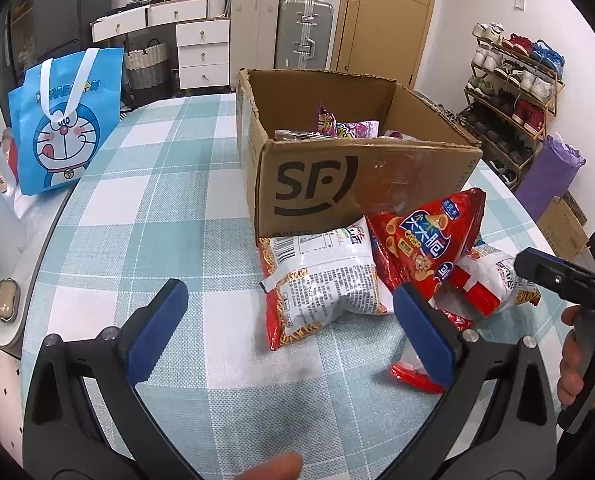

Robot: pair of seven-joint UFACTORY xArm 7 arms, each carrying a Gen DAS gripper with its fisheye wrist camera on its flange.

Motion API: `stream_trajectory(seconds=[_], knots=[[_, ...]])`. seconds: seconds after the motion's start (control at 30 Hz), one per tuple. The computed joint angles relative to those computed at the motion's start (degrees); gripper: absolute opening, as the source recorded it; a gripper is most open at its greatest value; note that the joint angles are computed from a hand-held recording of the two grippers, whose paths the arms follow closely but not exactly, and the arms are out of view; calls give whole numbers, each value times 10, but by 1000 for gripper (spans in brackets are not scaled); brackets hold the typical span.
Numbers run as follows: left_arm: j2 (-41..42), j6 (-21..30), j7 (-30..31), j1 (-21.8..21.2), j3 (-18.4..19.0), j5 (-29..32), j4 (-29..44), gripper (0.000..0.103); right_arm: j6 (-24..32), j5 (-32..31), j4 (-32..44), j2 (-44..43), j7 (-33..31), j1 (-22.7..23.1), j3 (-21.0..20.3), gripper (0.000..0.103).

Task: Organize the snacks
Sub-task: 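Move both tools back toward the remaining snacks on the table, then grasp the white-orange noodle snack bag with the right gripper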

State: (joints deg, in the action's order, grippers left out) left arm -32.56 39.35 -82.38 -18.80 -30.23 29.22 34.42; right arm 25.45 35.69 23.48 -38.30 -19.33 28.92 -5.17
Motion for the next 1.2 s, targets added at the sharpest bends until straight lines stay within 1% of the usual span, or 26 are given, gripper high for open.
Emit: stream_trajectory(seconds=[0.17, 0.23, 0.47, 0.67, 0.77, 0.83, 1.0, 1.03, 1.07, 1.2], knots=[[2, -1, 1, 0, 2, 2, 0, 102, 6, 1, -2, 13, -4, 2, 0, 102], [3, -2, 1, 0, 2, 2, -2, 102, 12, 7, -5, 13, -13, 8, -5, 102], [10, -12, -1, 2, 4, 4, -4, 102, 16, 21, -10, 18, -30, 13, -2, 102], [14, -15, -5, 0, 4, 8, -6, 102, 19, 64, -1, 35, -62, 29, -16, 102], [14, -15, -6, 0, 5, 8, -7, 102, 18, 82, 2, 39, -72, 26, -10, 102], [12, -15, -6, -1, 7, 7, -9, 102, 19, 97, 4, 42, -83, 29, -13, 98], [12, -18, -4, -1, 9, 6, -11, 102, 24, 130, 1, 37, -105, 25, -14, 79], [12, -19, -4, 0, 9, 6, -11, 102, 25, 139, -1, 34, -112, 25, -17, 76], [13, -22, -5, 0, 9, 6, -12, 102, 26, 145, -3, 31, -119, 24, -18, 71], [18, -30, -5, 3, 10, 7, -11, 102, 28, 161, -12, 15, -140, 18, -17, 60]])
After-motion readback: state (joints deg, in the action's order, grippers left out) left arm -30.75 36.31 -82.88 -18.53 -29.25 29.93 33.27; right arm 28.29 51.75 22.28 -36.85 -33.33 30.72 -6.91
